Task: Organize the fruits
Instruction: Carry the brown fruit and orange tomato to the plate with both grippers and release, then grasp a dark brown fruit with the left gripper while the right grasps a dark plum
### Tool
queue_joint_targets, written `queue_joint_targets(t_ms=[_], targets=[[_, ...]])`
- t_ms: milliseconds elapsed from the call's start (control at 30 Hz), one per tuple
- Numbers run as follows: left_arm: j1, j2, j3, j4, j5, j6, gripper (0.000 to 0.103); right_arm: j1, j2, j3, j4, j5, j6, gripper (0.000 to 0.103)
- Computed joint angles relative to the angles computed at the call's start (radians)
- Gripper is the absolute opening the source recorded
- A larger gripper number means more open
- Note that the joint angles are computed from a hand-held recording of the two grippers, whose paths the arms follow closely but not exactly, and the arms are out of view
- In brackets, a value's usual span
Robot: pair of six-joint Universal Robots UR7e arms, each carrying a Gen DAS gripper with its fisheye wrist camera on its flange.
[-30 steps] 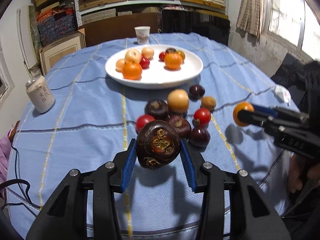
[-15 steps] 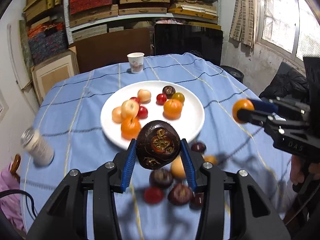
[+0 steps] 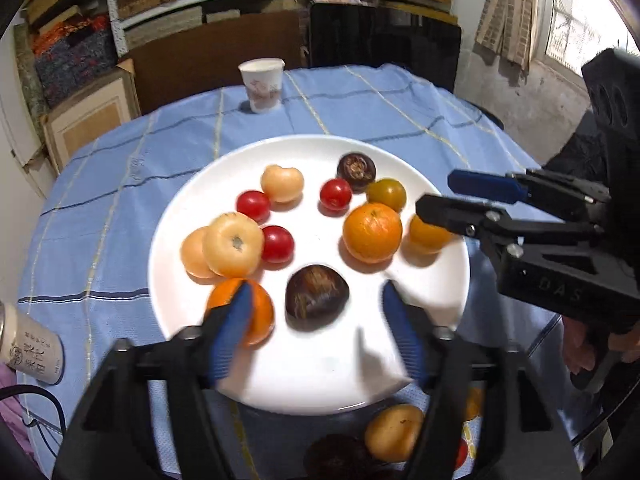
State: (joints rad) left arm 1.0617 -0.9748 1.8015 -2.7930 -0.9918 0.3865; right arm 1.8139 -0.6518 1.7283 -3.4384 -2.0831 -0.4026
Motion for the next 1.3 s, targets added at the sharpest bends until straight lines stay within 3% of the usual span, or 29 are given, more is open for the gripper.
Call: queue_joint_targets(t_ms=[33,167,267,367,500,600,933,1033,1100,1300], targets=[[-0.002,-0.004,0.009,-0.021,0.003,0.005,0.080,0.004,0.000,0.007,-0.015,0.000,-0.010,0.055],[-0.017,-0.054,0.054,-0.056,0.012,-0.014,0.081,0.026,-0.019,0.042,-0.051,-0.020,0.003,0.055],[-0.026,-0.146,0.139,-0.070,-0.010,-0.040,0.086,0.051,-0.065,0.118,-0.057,-0.009,0.051,0.055],[-0.034,-0.244,0.254,-0.105,0.004,-0.029,0.089,0.097,-0.081,0.205,-0.064,-0.048,0.054,0.056],[-0.028,-0.342,0.382,-0.123,0.039,-0.030,0.092,0.148,-0.050,0.310,-0.076,-0.079,0.083,0.057],[-0.016,-0.391,0.444,-0.111,0.060,-0.055,0.092,0.155,-0.024,0.352,-0.085,-0.055,0.130,0.057],[-0.012,-0.439,0.506,-0.100,0.102,-0.078,0.092,0.179,0.078,0.280,-0.029,-0.068,0.187,0.050],[-0.018,-0.434,0.513,-0.115,0.113,-0.072,0.092,0.166,0.076,0.276,-0.031,-0.056,0.210,0.036],[-0.018,-0.429,0.508,-0.108,0.109,-0.079,0.092,0.156,0.065,0.287,-0.039,-0.042,0.220,0.033],[-0.031,-0.399,0.493,-0.105,0.097,-0.088,0.092,0.170,0.048,0.371,-0.199,-0.045,0.155,0.033]])
